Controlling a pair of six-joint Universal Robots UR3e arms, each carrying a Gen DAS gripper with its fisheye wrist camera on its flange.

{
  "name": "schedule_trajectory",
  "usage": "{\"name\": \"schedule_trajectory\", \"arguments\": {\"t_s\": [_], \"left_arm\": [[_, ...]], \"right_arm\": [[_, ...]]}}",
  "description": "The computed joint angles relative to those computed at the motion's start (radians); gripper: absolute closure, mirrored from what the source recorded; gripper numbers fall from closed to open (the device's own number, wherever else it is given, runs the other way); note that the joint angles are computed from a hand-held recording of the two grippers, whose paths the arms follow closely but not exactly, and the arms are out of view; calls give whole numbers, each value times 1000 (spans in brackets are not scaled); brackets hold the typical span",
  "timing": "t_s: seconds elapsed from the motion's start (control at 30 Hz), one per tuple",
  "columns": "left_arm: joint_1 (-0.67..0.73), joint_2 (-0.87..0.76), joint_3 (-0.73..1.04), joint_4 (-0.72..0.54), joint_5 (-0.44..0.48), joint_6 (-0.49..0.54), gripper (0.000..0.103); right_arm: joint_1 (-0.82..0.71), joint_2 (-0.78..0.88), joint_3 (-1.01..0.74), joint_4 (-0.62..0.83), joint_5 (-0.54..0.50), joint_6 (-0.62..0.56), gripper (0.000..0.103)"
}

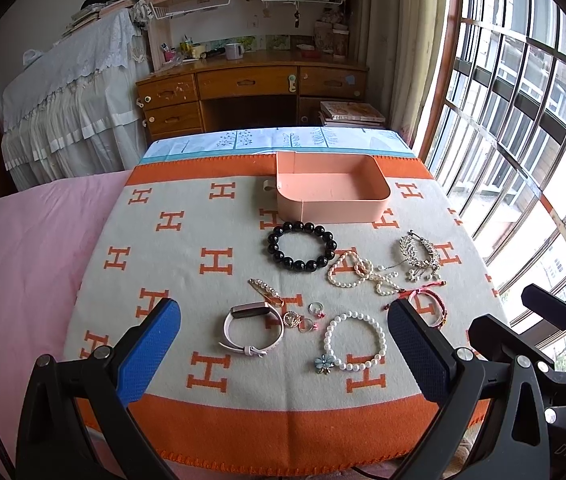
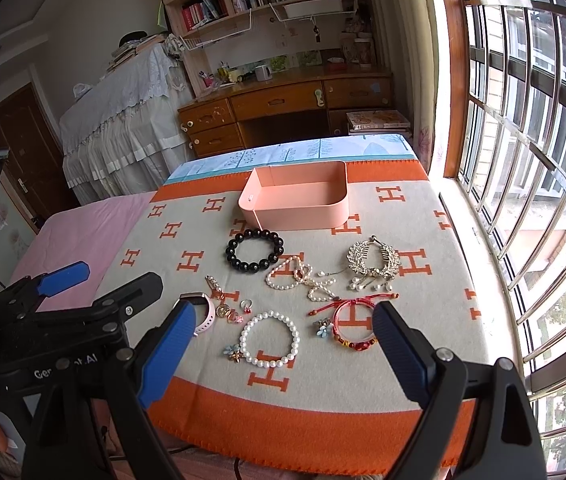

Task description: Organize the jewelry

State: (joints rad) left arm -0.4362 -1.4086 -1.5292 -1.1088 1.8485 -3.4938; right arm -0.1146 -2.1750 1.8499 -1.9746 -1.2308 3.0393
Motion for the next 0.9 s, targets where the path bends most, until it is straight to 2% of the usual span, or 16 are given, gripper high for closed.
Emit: {"name": "schedule_trajectory", "arguments": {"t_s": [0.27,0.5,0.67,0.8,0.9], "left_arm": [[40,-49,54,-43,-66,21,1],[117,-106,109,-46,-164,87,1],[213,-218,288,-173,-241,177,1],[288,-342,479,-288,-300,224,1],[305,-432,575,-304,-284,232,1]], "right_arm": [[15,-8,34,-6,-2,10,12],[-1,83,-47,29,4,-27,12],[17,178,-128,0,-49,-35,12],[6,302,-263,20,-66,-59,13],[-19,404,-378,56,-44,-65,13]]}}
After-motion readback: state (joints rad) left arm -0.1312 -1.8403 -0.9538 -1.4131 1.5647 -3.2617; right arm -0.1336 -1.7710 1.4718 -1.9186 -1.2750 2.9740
